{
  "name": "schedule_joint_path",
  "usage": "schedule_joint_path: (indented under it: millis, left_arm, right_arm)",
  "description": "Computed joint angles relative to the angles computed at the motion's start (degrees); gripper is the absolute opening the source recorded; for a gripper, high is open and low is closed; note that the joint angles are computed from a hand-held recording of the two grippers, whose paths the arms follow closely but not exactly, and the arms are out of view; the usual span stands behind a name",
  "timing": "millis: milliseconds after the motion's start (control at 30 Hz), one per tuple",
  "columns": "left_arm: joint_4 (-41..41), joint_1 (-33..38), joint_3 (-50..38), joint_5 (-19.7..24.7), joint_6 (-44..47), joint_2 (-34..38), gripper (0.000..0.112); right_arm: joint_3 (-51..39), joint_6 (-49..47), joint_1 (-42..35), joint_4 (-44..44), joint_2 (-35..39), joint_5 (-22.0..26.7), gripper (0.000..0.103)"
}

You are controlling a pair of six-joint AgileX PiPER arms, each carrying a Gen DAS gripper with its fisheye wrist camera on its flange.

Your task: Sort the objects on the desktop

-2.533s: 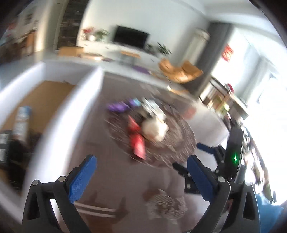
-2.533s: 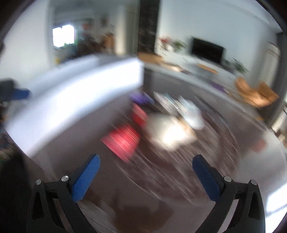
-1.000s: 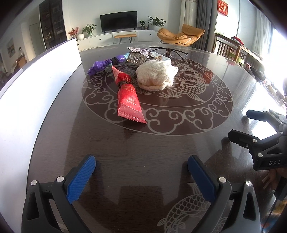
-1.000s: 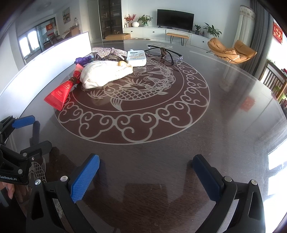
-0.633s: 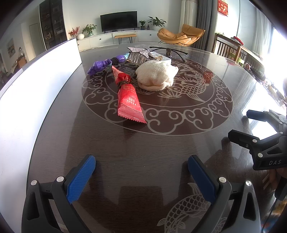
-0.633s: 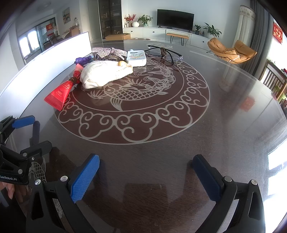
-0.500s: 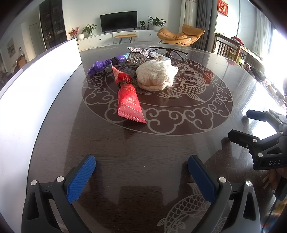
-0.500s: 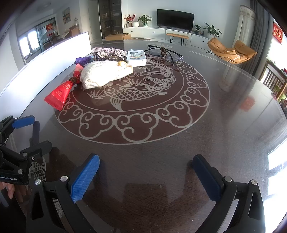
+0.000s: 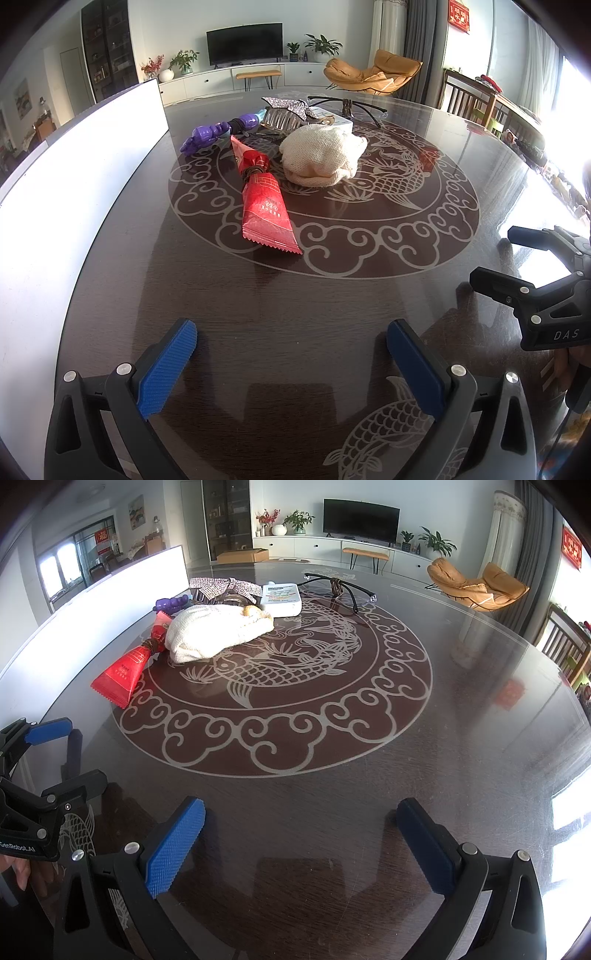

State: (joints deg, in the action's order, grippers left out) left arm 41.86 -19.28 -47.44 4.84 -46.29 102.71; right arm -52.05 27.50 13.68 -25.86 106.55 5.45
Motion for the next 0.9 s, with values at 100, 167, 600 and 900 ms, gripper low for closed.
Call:
schedule_joint_path:
  millis: [100, 167, 600, 900]
  left_arm:
    - [0.0, 0.0, 0.0, 0.0, 0.0, 0.0, 0.103]
    - [0.0, 0.0, 0.0, 0.0, 0.0, 0.0, 0.103]
    - [0.5, 0.0, -0.1, 0.0, -0.5, 0.1, 0.103]
    - [-0.7, 0.5, 0.5, -0.1, 1.0, -0.5, 0.103]
  right_arm:
    - [0.0, 0.2, 0.0, -0.2, 0.0, 0.0, 0.103]
    - [0.0, 0.2, 0.0, -0.2, 0.0, 0.0, 0.103]
    - [0.0, 0.0, 0.0, 0.0, 0.0, 0.0, 0.103]
    - [0.0, -0.1, 0.0, 0.1, 0.0, 0.0, 0.103]
